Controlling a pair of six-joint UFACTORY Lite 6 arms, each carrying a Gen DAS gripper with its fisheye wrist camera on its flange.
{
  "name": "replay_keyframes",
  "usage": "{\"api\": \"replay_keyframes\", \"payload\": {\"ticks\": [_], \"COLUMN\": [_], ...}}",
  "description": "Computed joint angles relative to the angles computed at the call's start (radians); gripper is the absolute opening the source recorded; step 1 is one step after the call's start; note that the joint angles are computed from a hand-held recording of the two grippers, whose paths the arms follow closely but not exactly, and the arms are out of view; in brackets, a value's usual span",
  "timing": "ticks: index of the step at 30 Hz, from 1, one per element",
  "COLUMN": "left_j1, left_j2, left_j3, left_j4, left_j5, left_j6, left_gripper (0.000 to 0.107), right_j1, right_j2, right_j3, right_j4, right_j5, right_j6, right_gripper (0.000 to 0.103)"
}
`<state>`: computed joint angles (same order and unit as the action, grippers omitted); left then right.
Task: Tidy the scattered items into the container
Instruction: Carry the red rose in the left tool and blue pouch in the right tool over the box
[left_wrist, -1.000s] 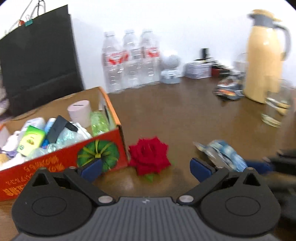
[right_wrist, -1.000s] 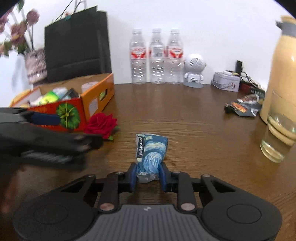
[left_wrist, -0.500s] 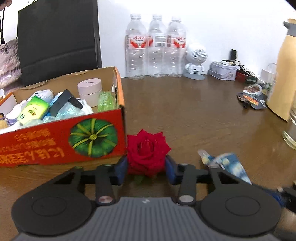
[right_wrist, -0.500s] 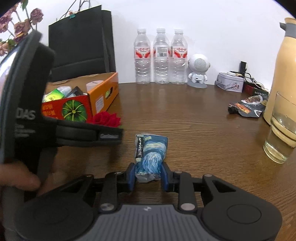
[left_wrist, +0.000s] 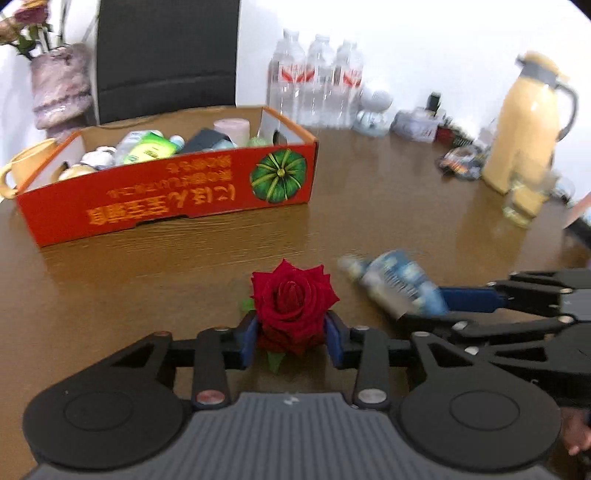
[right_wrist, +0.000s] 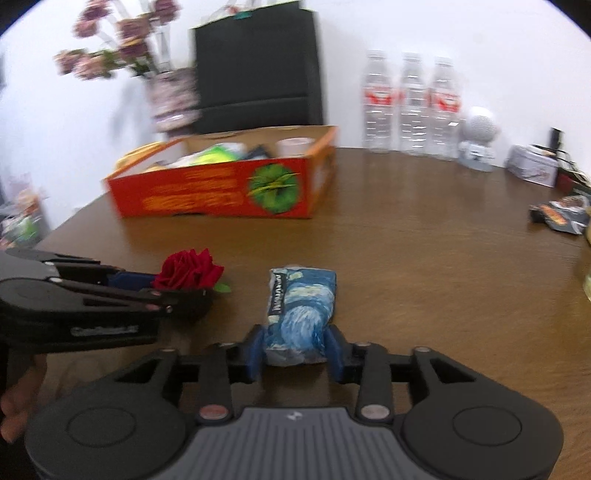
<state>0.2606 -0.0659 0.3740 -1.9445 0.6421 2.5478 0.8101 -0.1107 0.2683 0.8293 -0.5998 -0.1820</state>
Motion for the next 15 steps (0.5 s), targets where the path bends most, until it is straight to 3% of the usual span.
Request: {"api": "replay_keyframes", "payload": {"ticks": [1, 2, 3, 6, 11, 13, 15], "left_j1": [0.041, 0.059, 0.065, 0.026, 0.019, 0.086, 0.172], "left_j2": [-0.028, -0.043, -0.053, 0.012, 0.031, 0.009, 0.02], "left_j3": [-0.025, -0.043, -0.064, -0.031, -0.019, -0.031, -0.019], "left_j4": [0.016, -0.01, -0.073, -0.171, -0.16, -0.05, 0.109], "left_j5": [0.029, 0.043, 0.057, 0.023, -0.034, -0.003, 0.06], "left_j6": [0.017, 0.07, 0.152, 0.226, 0.202, 0.145, 0.062], "left_gripper": [0.073, 0.077, 0.082, 0.082, 0.083, 0.085, 0.095], "right_j1": [0.029, 0.056, 0.081, 0.117, 0.144, 0.151, 0.158], "right_j2": [-0.021, -0.027, -0.027, 0.044, 0.12, 0.128, 0.142], "right_j3": [-0.008, -0.005, 0.003, 0.071, 0.12, 0.114, 0.114], "right_j4": [0.016, 0.052, 0.093, 0.216, 0.294, 0.278, 0.265], "right_j5": [-0.004, -0.017, -0.032, -0.052, -0.053, -0.059, -0.071], "right_j6": [0.001, -0.015, -0.036, -0.129, -0.166, -0.14, -0.119], "right_gripper": [0.054, 0.063, 0.065, 0.067, 0.066, 0.066, 0.057]}}
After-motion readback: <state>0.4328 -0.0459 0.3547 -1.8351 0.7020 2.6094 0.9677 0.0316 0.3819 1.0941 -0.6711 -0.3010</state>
